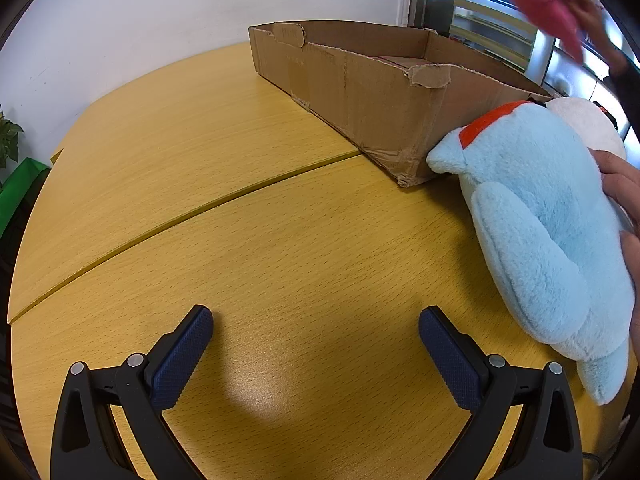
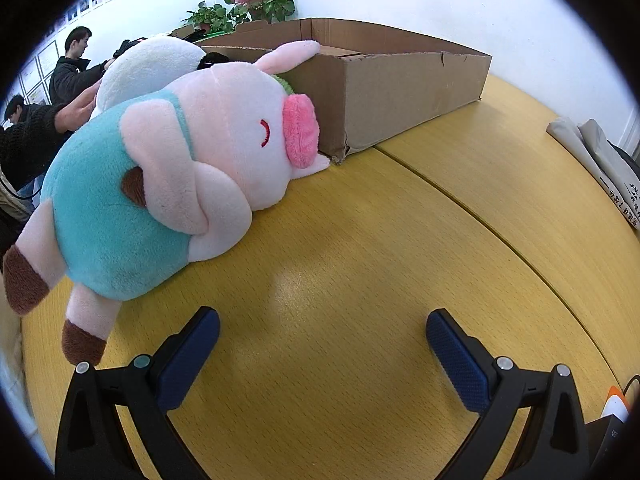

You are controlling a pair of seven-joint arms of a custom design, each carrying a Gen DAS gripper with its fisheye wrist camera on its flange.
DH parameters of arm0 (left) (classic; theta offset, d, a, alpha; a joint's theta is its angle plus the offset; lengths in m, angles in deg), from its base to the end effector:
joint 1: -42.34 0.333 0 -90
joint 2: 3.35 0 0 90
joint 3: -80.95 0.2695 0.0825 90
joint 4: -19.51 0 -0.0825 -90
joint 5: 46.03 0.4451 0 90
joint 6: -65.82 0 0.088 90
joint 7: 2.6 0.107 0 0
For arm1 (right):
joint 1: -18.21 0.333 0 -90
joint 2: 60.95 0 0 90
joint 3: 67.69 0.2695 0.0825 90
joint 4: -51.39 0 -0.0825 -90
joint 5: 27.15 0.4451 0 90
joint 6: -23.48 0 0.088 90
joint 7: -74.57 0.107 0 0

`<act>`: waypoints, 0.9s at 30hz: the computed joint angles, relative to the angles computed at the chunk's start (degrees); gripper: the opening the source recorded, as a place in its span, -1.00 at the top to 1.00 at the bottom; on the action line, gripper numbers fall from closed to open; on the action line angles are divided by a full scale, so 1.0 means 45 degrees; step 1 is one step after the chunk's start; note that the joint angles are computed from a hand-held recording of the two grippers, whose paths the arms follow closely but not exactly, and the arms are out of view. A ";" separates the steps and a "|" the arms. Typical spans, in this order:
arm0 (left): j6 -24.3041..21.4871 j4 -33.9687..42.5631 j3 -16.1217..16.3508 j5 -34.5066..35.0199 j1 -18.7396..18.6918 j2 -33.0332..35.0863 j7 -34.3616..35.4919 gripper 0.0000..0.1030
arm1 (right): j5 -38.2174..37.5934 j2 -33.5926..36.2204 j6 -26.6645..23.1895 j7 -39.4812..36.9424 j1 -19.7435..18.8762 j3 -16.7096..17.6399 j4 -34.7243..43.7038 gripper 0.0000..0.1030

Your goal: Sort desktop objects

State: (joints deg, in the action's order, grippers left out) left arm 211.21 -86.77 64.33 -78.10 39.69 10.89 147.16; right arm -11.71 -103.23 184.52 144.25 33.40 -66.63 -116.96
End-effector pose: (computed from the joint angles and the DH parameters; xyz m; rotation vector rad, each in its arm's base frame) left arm 0.6609 -0.2160 0.3638 -0.8522 2.6954 -0.8920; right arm 0.4077 0.1036 0.3540 -2.1586 1.4158 -0.4573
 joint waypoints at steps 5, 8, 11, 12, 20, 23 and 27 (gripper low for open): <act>0.0003 -0.0017 -0.0003 -0.0008 0.0005 -0.0010 0.0008 -1.00 | -0.0006 0.0113 0.0018 -0.0065 -0.0010 -0.0069 0.0087 -1.00; 0.0024 -0.0069 -0.0007 -0.0018 -0.0004 -0.0049 0.0004 -1.00 | 0.0006 0.0131 0.0022 -0.0079 -0.0017 -0.0065 0.0098 -1.00; 0.0032 -0.0084 0.0000 -0.0023 -0.0017 -0.0062 0.0000 -1.00 | 0.0016 0.0152 0.0027 -0.0096 -0.0023 -0.0069 0.0112 -1.00; 0.0030 -0.0080 0.0003 -0.0020 -0.0020 -0.0059 -0.0003 -1.00 | 0.0018 0.0144 0.0026 -0.0088 -0.0025 -0.0056 0.0105 -1.00; 0.0057 -0.0147 0.0004 -0.0049 -0.0036 -0.0104 0.0005 -1.00 | -0.0027 -0.0257 -0.0072 0.0068 -0.0019 0.0045 -0.0175 -1.00; 0.0040 -0.0043 0.0012 0.0008 -0.0058 -0.0022 -0.0051 -1.00 | -0.0057 -0.0316 -0.0084 0.0120 -0.0007 0.0057 -0.0221 -1.00; 0.0062 -0.0118 -0.0013 -0.0017 -0.0037 -0.0076 -0.0031 -1.00 | -0.0088 -0.0364 -0.0099 0.0142 0.0003 0.0039 -0.0252 -1.00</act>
